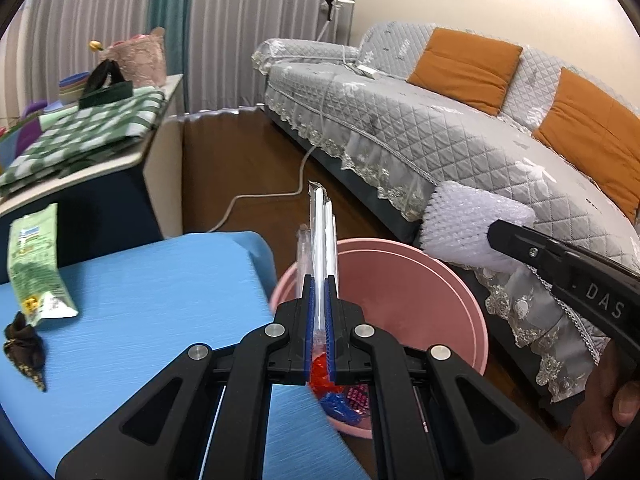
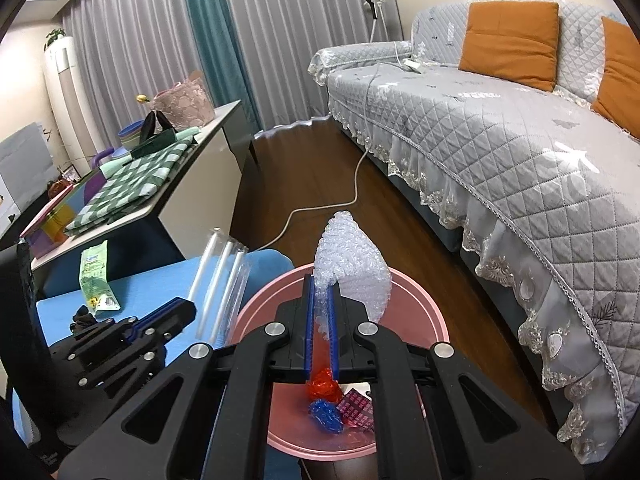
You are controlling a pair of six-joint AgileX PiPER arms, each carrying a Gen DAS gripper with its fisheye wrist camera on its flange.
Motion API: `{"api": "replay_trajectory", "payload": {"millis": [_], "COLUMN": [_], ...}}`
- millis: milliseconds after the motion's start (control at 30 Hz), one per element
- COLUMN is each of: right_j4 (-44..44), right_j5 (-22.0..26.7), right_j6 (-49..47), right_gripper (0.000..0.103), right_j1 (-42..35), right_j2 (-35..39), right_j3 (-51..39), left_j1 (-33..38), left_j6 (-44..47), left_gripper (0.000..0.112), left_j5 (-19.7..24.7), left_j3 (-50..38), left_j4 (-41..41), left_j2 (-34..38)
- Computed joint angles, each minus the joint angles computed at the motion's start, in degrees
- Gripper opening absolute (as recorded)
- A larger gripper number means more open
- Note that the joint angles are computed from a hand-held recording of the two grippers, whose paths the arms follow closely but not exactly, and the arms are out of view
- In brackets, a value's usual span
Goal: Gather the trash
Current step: 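Open both tools over the pink bucket to drop tubes and sleeve, then move the left tool to the black scrunchie while the right tool approaches the green bag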
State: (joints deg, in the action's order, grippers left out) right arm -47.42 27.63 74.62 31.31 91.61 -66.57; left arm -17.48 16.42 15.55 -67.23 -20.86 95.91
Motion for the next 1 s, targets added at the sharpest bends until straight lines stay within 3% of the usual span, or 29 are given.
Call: {"api": "replay_trajectory", "payload": {"millis": [33,67,100,133,167,200,367,433,533,667,733,800,1000], "right_j4": [0.6,0.8,0.3,-0.6,-1.8,-1.9,-1.2,-1.7,-7.6,-20.4,-22.6,-22.4,-18.2], "right_j5": [0.5,1.1,2.5,3.1,3.2,3.0,3.5,3.9,5.5,10.3,12.3,12.8,13.8], "right_j6": [-0.6,-1.0,-0.5,0.6,2.0,2.3,1.2,1.6,6.7,18.9,20.7,20.2,15.9], "right_gripper": [0.011,0.020,0.043,0.054,0.063,0.063,0.064,0.067,0.067,0.069,0.069,0.069,0.069], "right_j1": [0.0,0.0,0.3,0.5,0.6,0.5,1.0,1.6,4.0,9.0,10.9,11.9,14.5], "right_j2": [0.4,0.7,1.1,1.1,0.9,0.7,0.8,0.8,0.4,0.0,0.3,0.5,2.0], "right_j3": [-0.4,-0.8,-1.3,-1.4,-1.0,-0.9,-1.6,-1.9,-2.0,-1.7,-2.6,-3.5,-6.8], "left_j1": [0.0,-0.1,-0.2,-0.2,-0.2,-0.2,0.9,1.9,3.9,8.4,10.7,13.9,26.5], "left_j6": [2.1,2.2,2.0,1.7,1.4,1.0,1.2,3.7,10.0,20.0,17.4,18.7,36.2], "left_gripper": [0.006,0.007,0.013,0.026,0.033,0.039,0.042,0.054,0.061,0.062,0.062,0.062,0.062], "left_j5": [1.1,1.5,1.6,1.5,1.0,0.3,-0.1,-0.4,-1.4,-0.5,-0.4,0.4,6.4], "left_j3": [-0.8,-1.2,-1.3,-1.1,-0.7,-0.1,1.8,3.4,6.9,11.2,12.8,14.3,18.0], "left_j4": [-1.9,-2.0,-1.7,-1.5,-1.3,-1.1,-1.7,-4.2,-10.5,-20.3,-17.4,-18.2,-32.6], "left_j2": [0.7,1.2,1.4,1.4,1.2,0.8,-0.9,-2.6,-6.4,-11.6,-13.9,-16.2,-21.2]}}
